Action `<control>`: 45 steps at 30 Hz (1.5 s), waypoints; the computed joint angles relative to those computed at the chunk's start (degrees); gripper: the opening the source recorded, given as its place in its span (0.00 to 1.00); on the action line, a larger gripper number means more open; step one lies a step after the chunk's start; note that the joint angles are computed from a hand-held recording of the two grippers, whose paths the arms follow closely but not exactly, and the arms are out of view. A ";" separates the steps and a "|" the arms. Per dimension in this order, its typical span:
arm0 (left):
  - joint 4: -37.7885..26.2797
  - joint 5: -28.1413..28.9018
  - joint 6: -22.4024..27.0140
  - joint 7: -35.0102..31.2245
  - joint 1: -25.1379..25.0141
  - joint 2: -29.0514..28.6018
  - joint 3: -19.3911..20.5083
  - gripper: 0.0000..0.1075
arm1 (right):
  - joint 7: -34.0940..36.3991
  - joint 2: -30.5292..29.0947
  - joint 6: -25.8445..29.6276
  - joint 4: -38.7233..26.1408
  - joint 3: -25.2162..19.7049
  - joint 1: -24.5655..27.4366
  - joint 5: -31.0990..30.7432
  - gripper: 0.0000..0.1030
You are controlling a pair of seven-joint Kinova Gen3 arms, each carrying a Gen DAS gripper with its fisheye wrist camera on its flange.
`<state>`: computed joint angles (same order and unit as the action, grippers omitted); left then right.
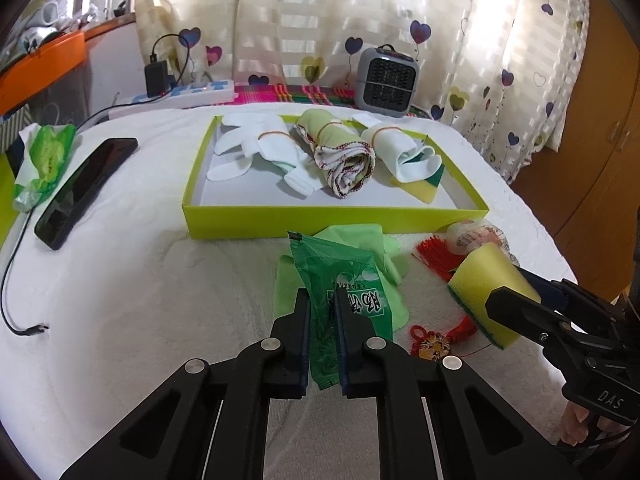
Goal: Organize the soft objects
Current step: 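Lift the packet with the left gripper while the right lifts the yellow sponge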
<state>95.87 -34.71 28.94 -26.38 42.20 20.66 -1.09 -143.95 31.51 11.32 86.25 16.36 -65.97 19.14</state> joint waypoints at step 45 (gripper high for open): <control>4.22 -7.98 -8.79 5.14 -2.31 -6.42 -0.13 0.03 | -8.89 0.75 5.09 -5.43 0.79 -1.08 9.27 0.44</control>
<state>100.09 -42.69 20.15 -21.25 39.89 14.25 -1.22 -152.84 32.26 16.41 80.82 17.15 -67.05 28.41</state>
